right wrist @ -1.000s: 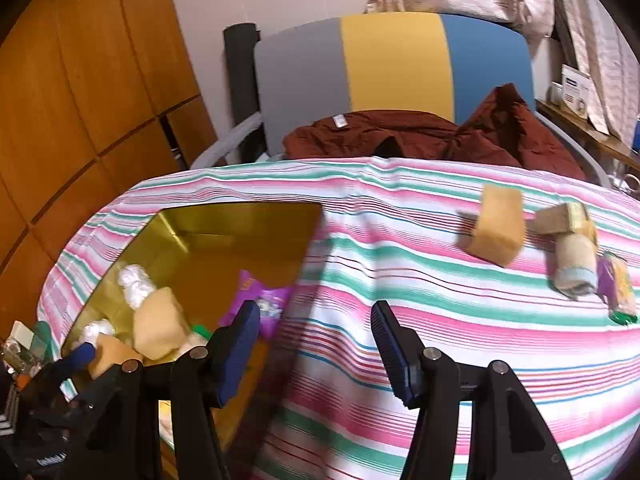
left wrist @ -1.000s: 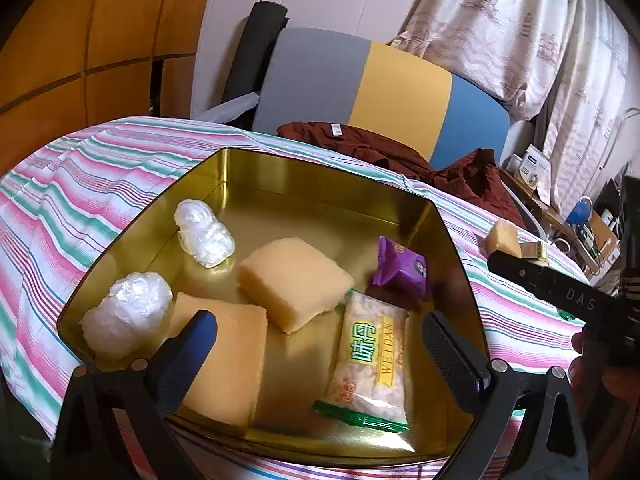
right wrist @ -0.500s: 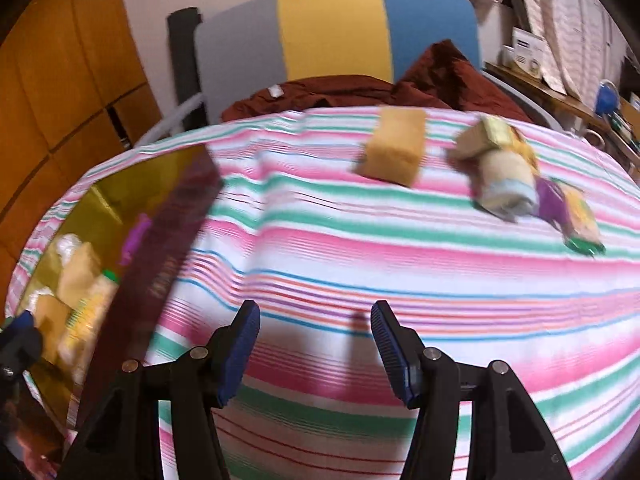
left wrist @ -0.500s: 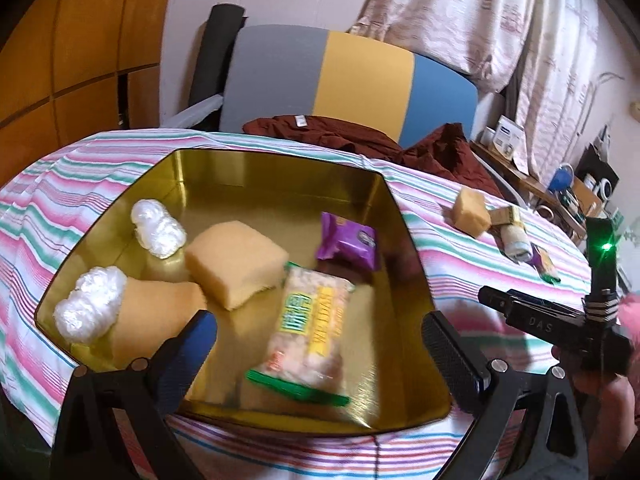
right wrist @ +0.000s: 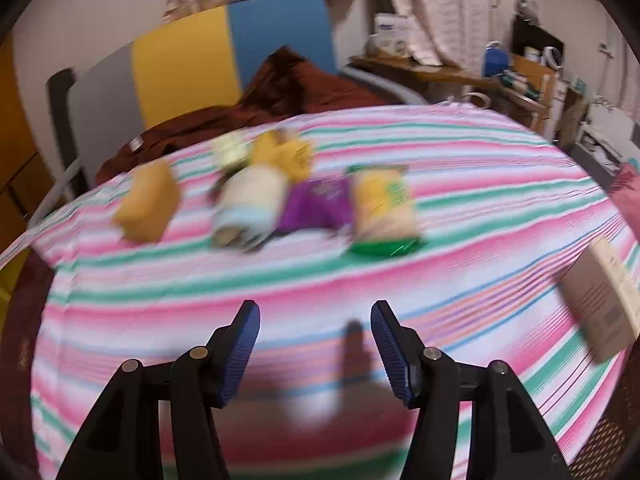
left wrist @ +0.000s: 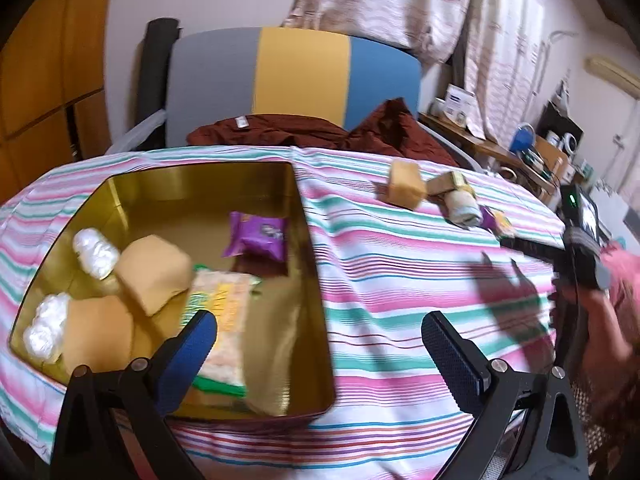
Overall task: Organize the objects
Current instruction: 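Move both tools back from the tin to the objects on the table, then grasp the second WEIDAN snack packet with the right tool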
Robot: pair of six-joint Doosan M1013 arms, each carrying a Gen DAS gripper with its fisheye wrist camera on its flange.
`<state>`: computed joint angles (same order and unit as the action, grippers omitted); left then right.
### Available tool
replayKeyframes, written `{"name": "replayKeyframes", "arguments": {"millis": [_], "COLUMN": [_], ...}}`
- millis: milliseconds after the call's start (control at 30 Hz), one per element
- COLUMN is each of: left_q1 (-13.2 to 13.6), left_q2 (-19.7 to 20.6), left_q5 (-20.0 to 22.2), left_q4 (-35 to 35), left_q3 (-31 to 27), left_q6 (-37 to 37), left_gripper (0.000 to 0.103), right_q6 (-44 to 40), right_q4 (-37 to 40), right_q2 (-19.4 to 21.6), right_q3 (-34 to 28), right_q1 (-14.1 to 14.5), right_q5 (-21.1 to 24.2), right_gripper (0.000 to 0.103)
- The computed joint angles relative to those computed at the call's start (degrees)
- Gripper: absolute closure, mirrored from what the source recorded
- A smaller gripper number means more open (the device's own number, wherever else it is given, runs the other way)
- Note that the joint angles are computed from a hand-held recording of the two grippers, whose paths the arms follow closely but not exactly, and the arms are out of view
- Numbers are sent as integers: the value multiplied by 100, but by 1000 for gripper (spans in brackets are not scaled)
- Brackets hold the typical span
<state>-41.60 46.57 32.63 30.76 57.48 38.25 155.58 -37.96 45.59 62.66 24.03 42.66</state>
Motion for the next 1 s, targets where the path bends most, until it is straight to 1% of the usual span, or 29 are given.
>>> {"name": "replayKeyframes", "arguments": {"millis": [167, 267, 333, 467, 533, 633, 700, 733, 767, 800, 833, 900, 1000], "left_q1": [-59, -86, -103, -147, -160, -163, -167, -166, -167, -167, -163, -164, -172], "left_q2": [141, 223, 270, 328, 358, 414, 452, 465, 496, 513, 546, 587, 702], "left_q5": [153, 254, 318, 416, 477, 594, 649, 664, 708, 730, 756, 781, 900], "left_q4": [-370, -585, -738, -771, -788, -884, -955, -980, -1005, -1037, -1123, -1233, -1383], "left_q3": [-302, -466, -564, -681, -736, -830, -896, -917, -974, -1004, -1063, -1134, -1364], "left_q6": [594, 931, 1153, 1348, 1419, 1544, 1603, 1626, 1649, 1675, 1746, 1834, 2032], "left_gripper": [0, 0, 0, 0, 0, 0, 0, 0, 0, 0, 0, 0, 0], "right_q6": [116, 30, -309, -875, -1029, -1188, -1186, -1156, -1073, -1006, -923, -845, -708], "right_q4": [-128, -85, 114, 304, 257, 296, 545, 671, 786, 812, 799, 768, 652], "right_q2": [52, 136, 248, 496, 636, 763, 760, 732, 666, 615, 568, 498, 436], "right_q3": [-160, -315, -516, -914, -1139, -1317, -1287, -1226, -1091, -988, -894, -755, -644], "right_q1": [-183, -266, -307, -354, -351, -382, -445, -482, -523, -541, -547, -550, -529], "right_q5": [156, 221, 330, 577, 823, 970, 891, 777, 571, 436, 316, 124, 52], "right_gripper": [44, 44, 42, 42, 42, 42, 42, 42, 42, 42, 45, 53, 53]}}
